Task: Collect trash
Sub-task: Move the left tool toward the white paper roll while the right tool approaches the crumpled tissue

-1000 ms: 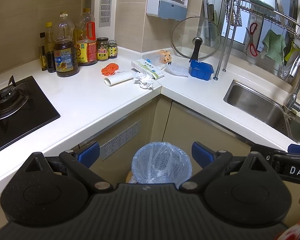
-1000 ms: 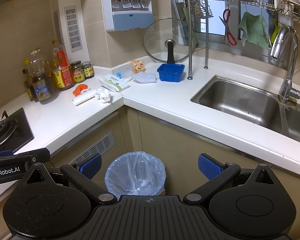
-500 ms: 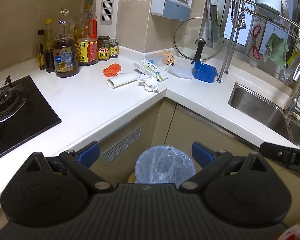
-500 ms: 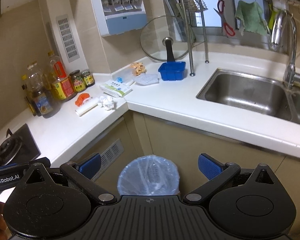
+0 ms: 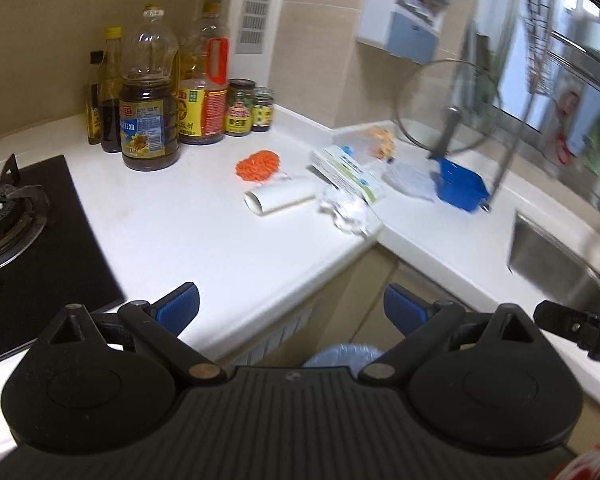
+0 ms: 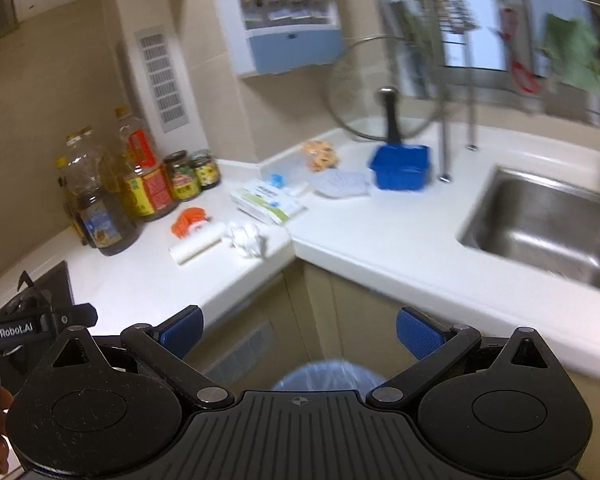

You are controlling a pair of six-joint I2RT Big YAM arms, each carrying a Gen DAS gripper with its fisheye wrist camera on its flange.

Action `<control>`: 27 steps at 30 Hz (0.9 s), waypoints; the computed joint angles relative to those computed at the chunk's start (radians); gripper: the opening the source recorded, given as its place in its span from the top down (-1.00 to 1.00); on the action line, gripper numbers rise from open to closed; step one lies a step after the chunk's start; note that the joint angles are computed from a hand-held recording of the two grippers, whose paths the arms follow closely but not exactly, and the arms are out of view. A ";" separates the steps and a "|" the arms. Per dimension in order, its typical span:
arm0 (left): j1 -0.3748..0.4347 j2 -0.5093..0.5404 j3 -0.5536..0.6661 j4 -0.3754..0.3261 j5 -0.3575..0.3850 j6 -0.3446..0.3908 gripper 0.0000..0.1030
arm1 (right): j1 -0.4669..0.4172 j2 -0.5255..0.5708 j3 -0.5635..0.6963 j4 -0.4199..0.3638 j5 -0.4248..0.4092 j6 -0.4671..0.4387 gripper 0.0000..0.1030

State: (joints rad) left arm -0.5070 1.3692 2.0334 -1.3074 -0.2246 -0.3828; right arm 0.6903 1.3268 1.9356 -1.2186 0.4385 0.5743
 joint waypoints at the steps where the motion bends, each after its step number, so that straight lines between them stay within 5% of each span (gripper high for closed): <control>1: 0.008 0.026 0.022 0.007 -0.004 -0.005 -0.90 | -0.034 0.013 -0.005 0.047 -0.049 -0.056 -0.98; 5: 0.021 0.148 0.153 -0.003 -0.058 -0.028 -0.90 | -0.151 0.110 0.050 0.150 -0.239 -0.224 -0.98; 8: 0.023 0.224 0.223 0.021 -0.099 0.026 -0.89 | -0.206 0.183 0.100 0.191 -0.351 -0.344 -0.98; 13: 0.042 0.333 0.331 -0.007 -0.129 0.069 -0.78 | -0.271 0.309 0.197 0.198 -0.480 -0.410 -0.97; 16: 0.069 0.348 0.314 0.051 -0.095 0.129 -0.78 | -0.285 0.391 0.282 0.165 -0.527 -0.444 -0.66; 27: 0.160 0.558 0.521 0.027 0.076 0.423 -0.67 | -0.265 0.617 0.549 0.047 -0.531 -0.489 -0.39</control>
